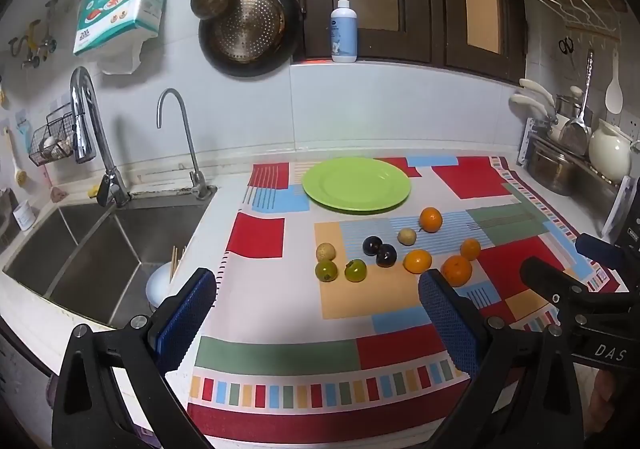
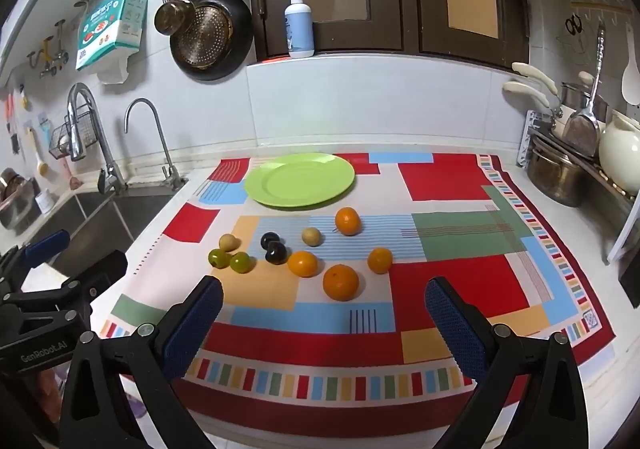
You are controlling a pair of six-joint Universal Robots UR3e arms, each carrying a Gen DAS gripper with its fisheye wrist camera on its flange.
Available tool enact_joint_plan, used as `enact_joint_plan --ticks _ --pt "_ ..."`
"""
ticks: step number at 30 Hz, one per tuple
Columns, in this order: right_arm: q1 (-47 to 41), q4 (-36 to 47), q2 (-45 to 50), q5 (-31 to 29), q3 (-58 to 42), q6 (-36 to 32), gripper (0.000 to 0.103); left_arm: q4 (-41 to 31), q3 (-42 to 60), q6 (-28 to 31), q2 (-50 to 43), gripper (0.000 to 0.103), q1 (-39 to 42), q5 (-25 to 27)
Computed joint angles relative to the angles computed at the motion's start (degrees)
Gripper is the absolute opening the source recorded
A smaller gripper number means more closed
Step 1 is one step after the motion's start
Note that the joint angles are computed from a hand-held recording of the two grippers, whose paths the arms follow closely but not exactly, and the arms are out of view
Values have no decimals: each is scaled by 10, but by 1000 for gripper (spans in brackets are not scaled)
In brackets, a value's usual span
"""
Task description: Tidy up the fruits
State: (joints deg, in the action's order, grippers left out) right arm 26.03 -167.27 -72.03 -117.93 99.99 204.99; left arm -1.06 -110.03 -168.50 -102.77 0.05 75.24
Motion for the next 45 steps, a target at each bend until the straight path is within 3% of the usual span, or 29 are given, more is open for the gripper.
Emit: enact_joint_plan --ticks 26,39,45 --pt "-4 4 18 7 -15 8 102 1 0 -9 1 103 -21 18" --pt "-16 20 27 20 -31 12 102 -18 43 5 -42 103 -5 -6" --pt "-20 31 43 17 -49 7 102 23 71 18 -89 103 -15 8"
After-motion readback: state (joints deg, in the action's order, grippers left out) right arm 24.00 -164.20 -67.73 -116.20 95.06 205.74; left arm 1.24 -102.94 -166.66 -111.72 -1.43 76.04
